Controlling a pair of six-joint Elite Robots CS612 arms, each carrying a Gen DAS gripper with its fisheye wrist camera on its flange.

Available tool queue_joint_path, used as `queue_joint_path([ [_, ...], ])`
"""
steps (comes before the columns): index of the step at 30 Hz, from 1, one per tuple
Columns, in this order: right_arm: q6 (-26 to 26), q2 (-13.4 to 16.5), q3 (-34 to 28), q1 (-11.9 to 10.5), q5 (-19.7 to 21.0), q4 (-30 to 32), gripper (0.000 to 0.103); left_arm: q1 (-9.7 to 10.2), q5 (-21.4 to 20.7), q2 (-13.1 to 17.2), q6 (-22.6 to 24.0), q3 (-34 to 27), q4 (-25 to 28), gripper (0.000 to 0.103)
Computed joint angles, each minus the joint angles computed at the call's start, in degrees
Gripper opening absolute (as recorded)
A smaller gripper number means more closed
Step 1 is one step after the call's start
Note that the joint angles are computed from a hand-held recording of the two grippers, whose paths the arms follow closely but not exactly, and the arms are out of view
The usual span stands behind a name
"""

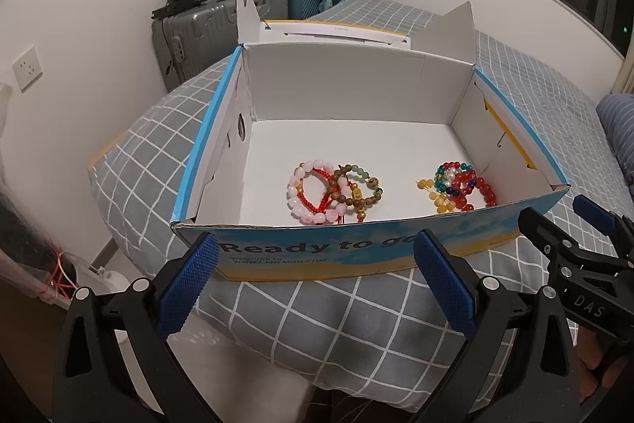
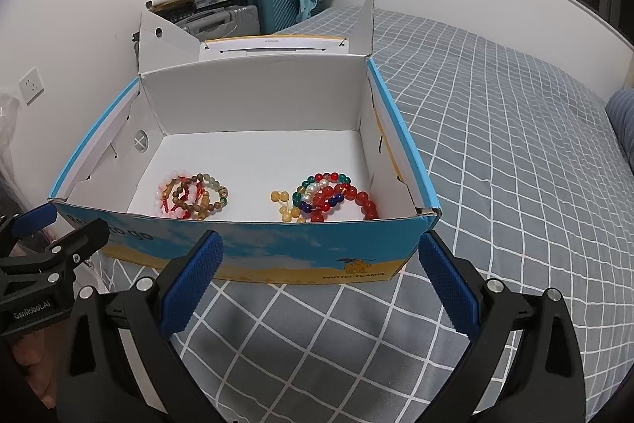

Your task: Organize jewelry

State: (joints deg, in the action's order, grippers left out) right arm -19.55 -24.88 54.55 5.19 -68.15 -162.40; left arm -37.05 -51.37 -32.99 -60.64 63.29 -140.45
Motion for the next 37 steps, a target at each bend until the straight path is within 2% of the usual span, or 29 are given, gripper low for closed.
queue_joint_path([
  [20, -0.4, -0.1, 0.0, 0.0, -0.2, 0.3, 0.095, -0.09, 0.8, 0.3, 1.3, -0.6, 0.2, 0.097],
  [37, -0.3, -0.2, 0.3, -0.1, -0.1, 0.3, 0.095, 0.03, 0.5, 0.2, 0.1, -0.2, 0.0, 0.097],
])
